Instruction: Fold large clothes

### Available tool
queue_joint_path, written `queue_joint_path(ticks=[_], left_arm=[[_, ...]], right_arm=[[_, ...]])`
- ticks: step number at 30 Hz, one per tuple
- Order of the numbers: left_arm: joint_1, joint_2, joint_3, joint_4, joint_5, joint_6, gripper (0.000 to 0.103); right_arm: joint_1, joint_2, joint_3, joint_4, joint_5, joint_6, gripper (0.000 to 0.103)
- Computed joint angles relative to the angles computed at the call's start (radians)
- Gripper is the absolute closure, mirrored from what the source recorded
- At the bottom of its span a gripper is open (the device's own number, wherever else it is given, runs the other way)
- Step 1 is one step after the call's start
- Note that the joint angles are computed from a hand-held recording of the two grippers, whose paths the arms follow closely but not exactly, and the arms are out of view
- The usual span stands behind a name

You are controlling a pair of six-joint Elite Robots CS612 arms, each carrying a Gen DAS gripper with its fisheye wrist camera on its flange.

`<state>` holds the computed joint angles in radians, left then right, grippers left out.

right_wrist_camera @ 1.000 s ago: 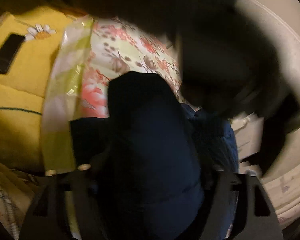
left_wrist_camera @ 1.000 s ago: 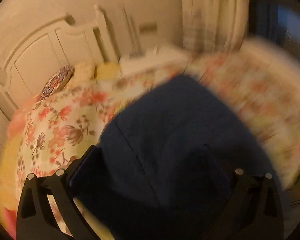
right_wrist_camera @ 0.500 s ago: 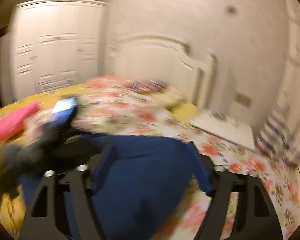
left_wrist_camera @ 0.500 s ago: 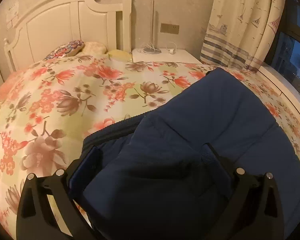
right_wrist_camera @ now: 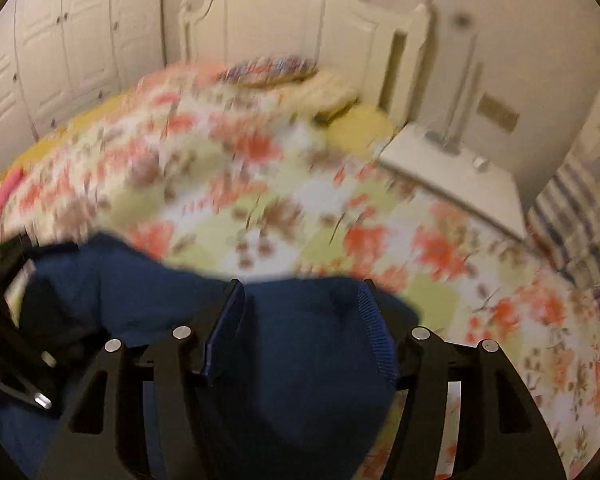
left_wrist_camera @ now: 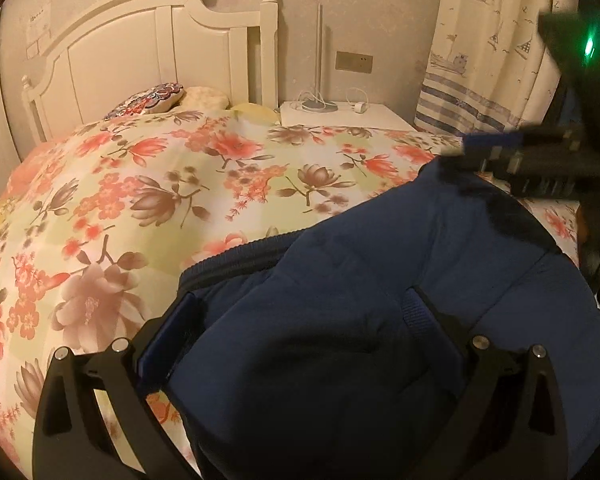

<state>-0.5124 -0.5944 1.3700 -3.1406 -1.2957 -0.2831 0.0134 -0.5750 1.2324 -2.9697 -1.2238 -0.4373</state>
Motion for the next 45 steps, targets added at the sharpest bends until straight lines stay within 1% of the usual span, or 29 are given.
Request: queue_joint_path(ticks=[2, 3, 4, 5, 7, 9, 10, 12, 13, 16, 18, 20, 23, 25, 26, 27, 29, 31, 33, 35, 37, 38, 39, 40, 41, 42, 43, 44, 45], left_arm=[[0.000, 0.000, 0.001, -0.001, 0.002, -0.003, 0.002], [-0.001, -0.001, 0.002, -0.002, 0.007, -0.004, 0.002], [-0.002, -0.002, 0.004, -0.004, 0.013, -0.003, 0.002], [-0.004, -0.004, 0.005, 0.004, 0.023, -0.005, 0.002], [-0.002, -0.006, 0.005, 0.016, 0.017, -0.006, 0.002], [-0.006, -0.013, 0.008, 0.033, 0.033, 0.001, 0.002], [-0.010, -0.018, 0.012, 0.040, 0.052, 0.005, 0.002], [-0.032, -0.042, 0.046, 0.043, 0.153, 0.013, 0.002], [-0.043, -0.059, 0.074, 0.027, 0.186, 0.019, 0.002], [-0.068, -0.111, 0.172, -0.047, 0.232, 0.009, 0.002], [-0.096, -0.155, 0.266, -0.113, 0.298, -0.005, 0.002], [-0.117, -0.190, 0.344, -0.158, 0.311, -0.018, 0.002], [-0.143, -0.223, 0.441, -0.192, 0.298, -0.060, 0.002], [-0.149, -0.221, 0.469, -0.185, 0.291, -0.109, 0.002], [-0.146, -0.217, 0.472, -0.181, 0.275, -0.129, 0.002], [-0.136, -0.212, 0.470, -0.178, 0.235, -0.157, 0.002], [-0.114, -0.200, 0.453, -0.149, 0.164, -0.196, 0.002], [-0.102, -0.185, 0.442, -0.159, 0.116, -0.185, 0.002], [-0.098, -0.182, 0.446, -0.175, 0.096, -0.200, 0.002], [-0.101, -0.178, 0.454, -0.196, 0.098, -0.206, 0.002], [-0.099, -0.177, 0.456, -0.204, 0.086, -0.229, 0.002], [-0.101, -0.178, 0.457, -0.204, 0.090, -0.232, 0.002], [-0.105, -0.179, 0.457, -0.201, 0.100, -0.232, 0.002], [-0.107, -0.179, 0.456, -0.197, 0.106, -0.232, 0.002], [-0.109, -0.180, 0.457, -0.193, 0.109, -0.232, 0.002], [-0.110, -0.182, 0.456, -0.181, 0.114, -0.236, 0.002], [-0.109, -0.183, 0.456, -0.177, 0.112, -0.239, 0.002], [-0.104, -0.183, 0.456, -0.181, 0.101, -0.241, 0.002], [-0.101, -0.187, 0.459, -0.182, 0.086, -0.253, 0.002]], right_arm=[[0.003, 0.002, -0.001, -0.018, 0.003, -0.004, 0.045], [0.014, 0.011, -0.017, 0.025, -0.041, -0.044, 0.045], [0.027, 0.029, -0.043, 0.102, -0.094, -0.112, 0.043], [0.032, 0.043, -0.055, 0.137, -0.106, -0.138, 0.042], [0.018, 0.050, -0.065, 0.140, -0.055, -0.091, 0.040], [0.017, 0.045, -0.059, 0.133, -0.067, -0.089, 0.038], [0.020, 0.039, -0.051, 0.120, -0.087, -0.099, 0.038], [0.026, 0.023, -0.033, 0.099, -0.113, -0.107, 0.037], [0.027, 0.012, -0.019, 0.081, -0.115, -0.108, 0.037], [0.023, -0.029, 0.038, 0.014, -0.049, -0.123, 0.037], [0.027, -0.055, 0.072, -0.014, -0.011, -0.157, 0.037], [0.038, -0.079, 0.106, -0.032, 0.013, -0.205, 0.037], [0.065, -0.094, 0.136, -0.038, 0.016, -0.283, 0.032], [0.090, -0.087, 0.133, -0.012, -0.025, -0.336, 0.032], [0.103, -0.080, 0.127, 0.010, -0.060, -0.364, 0.032], [0.122, -0.065, 0.113, 0.041, -0.120, -0.407, 0.032], [0.133, -0.050, 0.089, 0.076, -0.151, -0.402, 0.031], [0.132, -0.050, 0.082, 0.093, -0.158, -0.396, 0.029], [0.131, -0.060, 0.098, 0.074, -0.164, -0.398, 0.029], [0.129, -0.080, 0.133, 0.033, -0.147, -0.399, 0.029], [0.122, -0.111, 0.181, 0.007, -0.062, -0.403, 0.029], [0.123, -0.119, 0.194, -0.002, -0.041, -0.412, 0.029], [0.130, -0.127, 0.215, -0.012, -0.039, -0.436, 0.029], [0.146, -0.126, 0.225, -0.015, -0.079, -0.467, 0.029], [0.168, -0.107, 0.232, -0.040, -0.161, -0.530, 0.029], [0.182, -0.090, 0.237, -0.098, -0.215, -0.568, 0.029], [0.187, -0.084, 0.242, -0.137, -0.227, -0.578, 0.029], [0.188, -0.087, 0.243, -0.134, -0.226, -0.574, 0.029], [0.178, -0.099, 0.247, -0.115, -0.191, -0.552, 0.029]])
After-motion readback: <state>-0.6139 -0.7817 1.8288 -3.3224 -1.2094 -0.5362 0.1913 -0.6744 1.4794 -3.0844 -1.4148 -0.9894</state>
